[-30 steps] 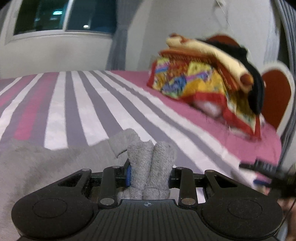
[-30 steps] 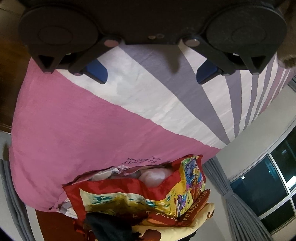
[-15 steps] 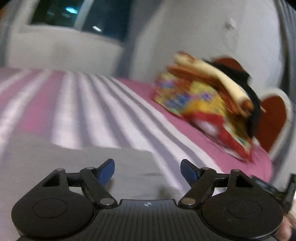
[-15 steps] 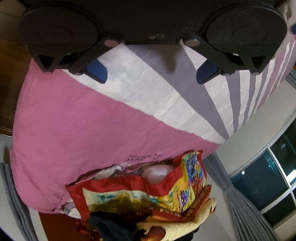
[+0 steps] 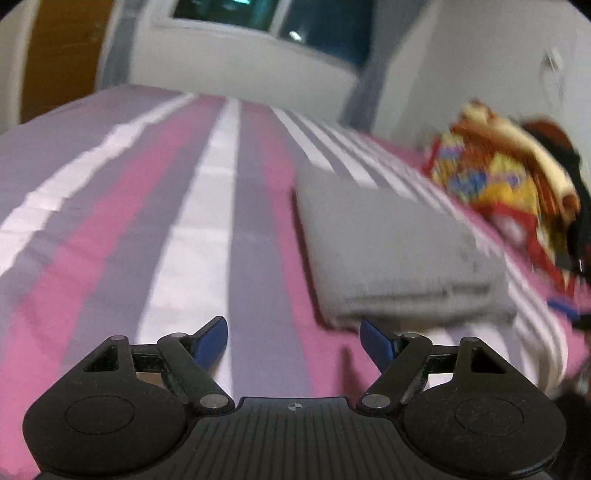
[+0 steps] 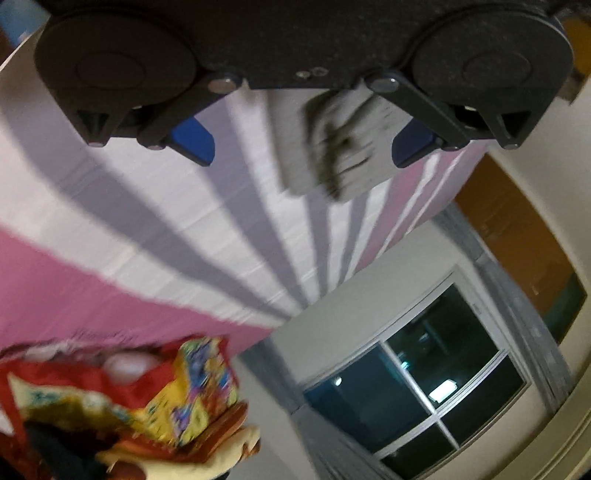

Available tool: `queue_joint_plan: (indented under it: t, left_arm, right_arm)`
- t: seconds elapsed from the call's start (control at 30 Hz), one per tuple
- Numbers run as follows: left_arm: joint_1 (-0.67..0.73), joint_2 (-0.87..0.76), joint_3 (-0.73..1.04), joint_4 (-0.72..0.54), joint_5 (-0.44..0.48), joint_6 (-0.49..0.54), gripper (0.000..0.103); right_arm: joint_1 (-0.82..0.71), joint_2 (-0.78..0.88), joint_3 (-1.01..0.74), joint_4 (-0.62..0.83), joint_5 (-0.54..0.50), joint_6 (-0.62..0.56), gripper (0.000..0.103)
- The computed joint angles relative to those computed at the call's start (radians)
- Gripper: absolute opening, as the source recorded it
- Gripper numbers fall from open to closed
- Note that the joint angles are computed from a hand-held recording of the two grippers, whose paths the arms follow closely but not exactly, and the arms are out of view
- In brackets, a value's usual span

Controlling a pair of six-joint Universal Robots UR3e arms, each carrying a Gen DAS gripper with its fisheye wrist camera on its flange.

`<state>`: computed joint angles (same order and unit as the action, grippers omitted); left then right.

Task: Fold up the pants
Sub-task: 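Open the left gripper and release the folded sweatpants, then pinch the sweatpants cuff with the right gripper and lift it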

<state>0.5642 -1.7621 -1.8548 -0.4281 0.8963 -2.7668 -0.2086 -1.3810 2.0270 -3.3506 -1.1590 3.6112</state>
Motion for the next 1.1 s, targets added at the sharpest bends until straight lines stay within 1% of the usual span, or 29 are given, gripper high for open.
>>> queue_joint_plan:
  t: [0.03,0.1,0.17,0.23,0.27,0.33,0.37,0.43,0.53,0.6,0.7,0.73,0.77,0.8,0.83,0.87,0.93,1.03,1.07,1.1]
  left_arm:
    - [-0.017,-0.015,0.016,0.0,0.002,0.019,0.078]
    - [-0.055,-0.054,0.075,-0.011,0.011,0.006,0.078]
    - [-0.091,-0.103,0.119,0.022,0.046,-0.036,0.078]
    - [-0.106,-0.142,0.168,-0.002,0.06,-0.079,0.078]
    - [-0.109,-0.157,0.176,-0.004,0.064,-0.083,0.078]
    - [-0.123,-0.168,0.178,0.013,0.088,-0.08,0.078]
    - [-0.122,-0.169,0.177,0.015,0.083,-0.079,0.078]
    - [-0.104,-0.165,0.164,0.016,0.055,-0.081,0.078]
    - [-0.084,-0.169,0.161,0.013,0.029,-0.093,0.078]
    - [-0.079,-0.175,0.161,0.021,0.023,-0.106,0.078]
    - [-0.077,-0.181,0.164,0.023,0.022,-0.108,0.078]
    - [-0.079,-0.184,0.165,0.024,0.024,-0.108,0.078]
    - [-0.08,-0.185,0.166,0.023,0.025,-0.108,0.078]
    - [-0.079,-0.188,0.172,0.018,0.023,-0.109,0.078]
    - [-0.078,-0.191,0.174,0.016,0.02,-0.112,0.078]
    - [-0.077,-0.193,0.176,0.015,0.018,-0.115,0.078]
    - [-0.076,-0.196,0.173,0.02,0.016,-0.117,0.078]
    - [-0.075,-0.2,0.173,0.026,0.013,-0.123,0.078]
    - [-0.077,-0.202,0.175,0.025,0.016,-0.124,0.078]
    - [-0.08,-0.205,0.179,0.024,0.021,-0.126,0.078]
  right_arm:
    - [0.02,0.01,-0.019,0.015,-0.006,0.006,0.091]
    - [0.054,0.022,-0.054,0.062,-0.018,-0.004,0.083]
    - [0.08,0.029,-0.068,0.072,-0.028,0.004,0.083]
    - [0.095,0.035,-0.081,0.071,-0.022,0.022,0.082]
    - [0.1,0.038,-0.092,0.077,-0.013,0.021,0.081]
    - [0.12,0.057,-0.129,0.095,-0.014,0.008,0.073]
    - [0.13,0.07,-0.151,0.106,-0.013,0.002,0.073]
    - [0.152,0.104,-0.201,0.131,-0.014,-0.003,0.065]
    - [0.18,0.151,-0.273,0.178,-0.03,-0.009,0.062]
    - [0.2,0.191,-0.35,0.257,-0.059,0.0,0.058]
    - [0.208,0.253,-0.455,0.34,-0.077,0.031,0.055]
    - [0.208,0.27,-0.478,0.346,-0.074,0.037,0.051]
    - [0.206,0.289,-0.514,0.378,-0.068,0.043,0.048]
    - [0.201,0.306,-0.551,0.421,-0.058,0.05,0.042]
    - [0.192,0.317,-0.572,0.45,-0.04,0.05,0.029]
    - [0.181,0.324,-0.586,0.469,-0.015,0.048,0.028]
    - [0.175,0.307,-0.568,0.453,-0.007,0.02,0.024]
    - [0.161,0.227,-0.424,0.294,-0.004,0.018,0.024]
    - [0.158,0.21,-0.388,0.275,-0.009,0.024,0.024]
    - [0.163,0.206,-0.385,0.313,-0.028,0.018,0.026]
